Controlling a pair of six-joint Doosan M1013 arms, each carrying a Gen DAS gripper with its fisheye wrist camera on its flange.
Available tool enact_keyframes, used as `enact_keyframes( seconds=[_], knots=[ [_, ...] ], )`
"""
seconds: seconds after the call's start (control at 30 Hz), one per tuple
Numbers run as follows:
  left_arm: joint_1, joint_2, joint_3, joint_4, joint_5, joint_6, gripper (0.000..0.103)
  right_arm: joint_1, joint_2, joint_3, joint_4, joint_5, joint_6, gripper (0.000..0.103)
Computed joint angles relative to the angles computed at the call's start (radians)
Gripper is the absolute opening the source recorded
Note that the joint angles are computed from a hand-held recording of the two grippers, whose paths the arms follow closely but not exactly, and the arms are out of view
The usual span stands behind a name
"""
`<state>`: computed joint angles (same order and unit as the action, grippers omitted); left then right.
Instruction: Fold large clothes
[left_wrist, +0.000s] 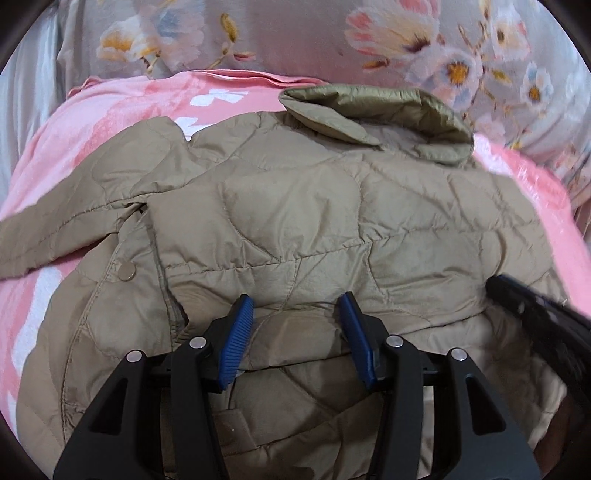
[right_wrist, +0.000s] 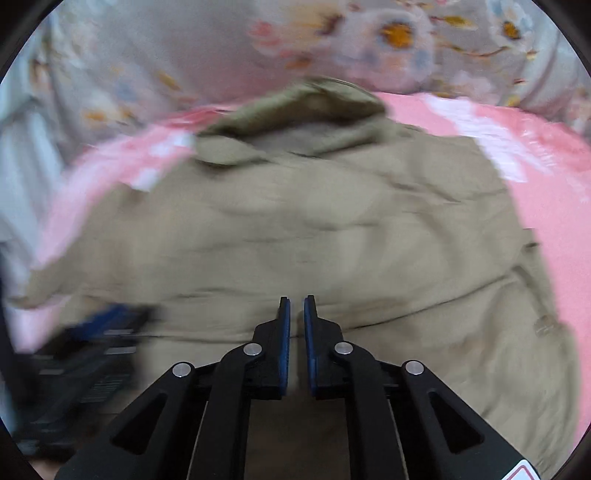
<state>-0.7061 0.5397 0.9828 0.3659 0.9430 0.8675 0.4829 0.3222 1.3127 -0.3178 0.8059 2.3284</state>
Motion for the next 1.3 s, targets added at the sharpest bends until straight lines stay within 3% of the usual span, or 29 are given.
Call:
enact_keyframes(
  seconds=[0.13,0.27,0.3,0.5,0.6,0.7,0.8,0.83,0.87,0.9,0.97,1.03,1.17,1.3],
  knots=[
    [0.019,-0.067,0.08,-0.033,-0.072,-0.066,0.05,0.059,0.064,-0.09,-0.076,0.094,-0.073,0.006],
    [0.057,-0.167,0.189,0.019,-0.1,-0.16,0.083,0.059,0.086,-0.101,-0.085,0.126,-0.079,0.006],
    [0.07,-0.189,0.213,0.038,-0.101,-0.188,0.085,0.059,0.086,-0.098,-0.089,0.123,-0.074,0.005],
    [0.206,-0.258,0.29,0.08,0.03,-0.339,0.088,0.07,0.095,-0.107,-0.128,0.146,-0.066,0.004],
    [0.296,-0.283,0.336,0.048,0.021,-0.454,0.088,0.07,0.093,-0.103,-0.126,0.142,-0.062,0.004],
    [0.361,-0.271,0.337,0.0,0.005,-0.482,0.088,0.07,0.094,-0.104,-0.129,0.145,-0.063,0.004],
    [0.398,-0.254,0.33,-0.066,-0.018,-0.49,0.086,0.071,0.093,-0.103,-0.134,0.146,-0.061,0.004],
    [0.403,-0.251,0.329,-0.07,-0.034,-0.503,0.083,0.071,0.094,-0.104,-0.132,0.149,-0.064,0.004],
    [0.4,-0.246,0.322,-0.058,-0.03,-0.518,0.07,0.071,0.094,-0.104,-0.134,0.15,-0.064,0.004],
    [0.402,-0.239,0.309,-0.071,-0.036,-0.488,0.044,0.073,0.095,-0.105,-0.136,0.152,-0.061,0.004],
    [0.405,-0.225,0.283,-0.103,-0.031,-0.427,0.017,0.072,0.094,-0.104,-0.133,0.15,-0.062,0.004],
    [0.379,-0.216,0.244,-0.02,-0.001,-0.42,0.009,0.072,0.094,-0.104,-0.135,0.15,-0.06,0.004],
    [0.306,-0.214,0.161,0.116,0.009,-0.345,0.006,0.08,0.101,-0.114,-0.162,0.169,-0.055,0.004],
    [0.231,-0.196,0.051,0.093,-0.048,-0.187,0.004,0.075,0.098,-0.113,-0.141,0.16,-0.055,0.005]
  ],
)
